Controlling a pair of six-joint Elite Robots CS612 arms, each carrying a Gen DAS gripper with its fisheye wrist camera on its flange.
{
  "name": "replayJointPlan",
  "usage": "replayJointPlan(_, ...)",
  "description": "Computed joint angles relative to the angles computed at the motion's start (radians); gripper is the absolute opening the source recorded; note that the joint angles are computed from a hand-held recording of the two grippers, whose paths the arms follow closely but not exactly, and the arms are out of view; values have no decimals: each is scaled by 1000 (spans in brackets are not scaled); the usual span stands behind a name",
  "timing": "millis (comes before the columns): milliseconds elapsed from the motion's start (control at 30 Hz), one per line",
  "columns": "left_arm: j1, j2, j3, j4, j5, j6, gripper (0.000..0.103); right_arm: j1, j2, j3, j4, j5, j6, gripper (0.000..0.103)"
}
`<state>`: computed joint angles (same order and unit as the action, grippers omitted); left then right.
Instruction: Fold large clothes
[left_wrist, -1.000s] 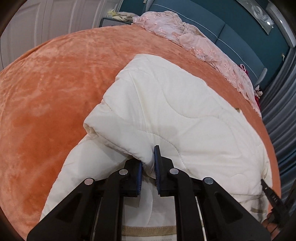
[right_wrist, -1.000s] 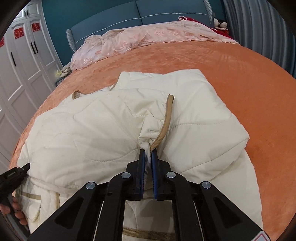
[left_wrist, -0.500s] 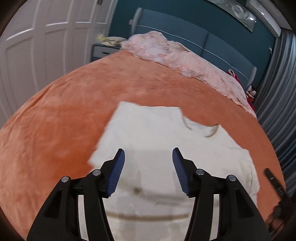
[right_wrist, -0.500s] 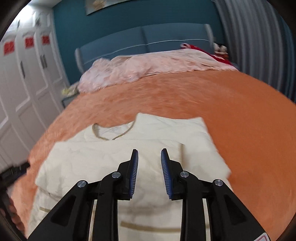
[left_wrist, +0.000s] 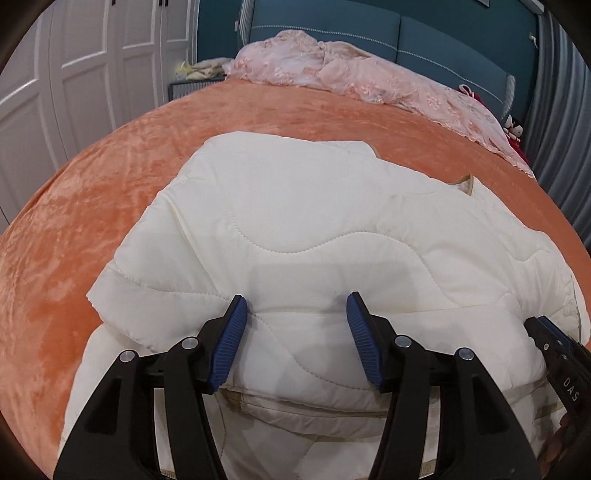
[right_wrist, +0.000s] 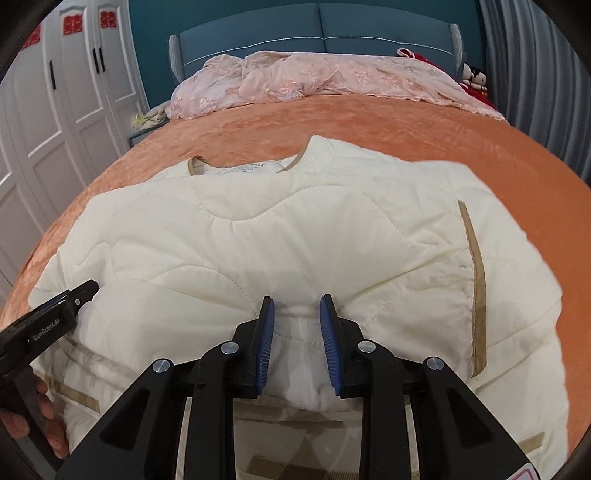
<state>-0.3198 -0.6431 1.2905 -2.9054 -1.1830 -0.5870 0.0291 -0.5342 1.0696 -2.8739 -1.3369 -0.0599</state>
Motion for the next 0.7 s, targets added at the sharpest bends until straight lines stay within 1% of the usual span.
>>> replayJointPlan(167, -5, 7, 2, -25, 22, 11, 55, 8, 4, 8, -26, -33, -12, 25)
replayJointPlan(267, -9, 10, 4, -33, 37, 15, 55, 10, 7, 6, -28, -35, -10, 25)
replayJointPlan(467, -17, 16, -1, -29, 70, 27, 56, 13, 11, 9, -48, -53, -13, 25)
replayJointPlan(700, -19, 19, -3, -29, 83, 32, 56, 17, 11, 10, -53, -68, -14, 25)
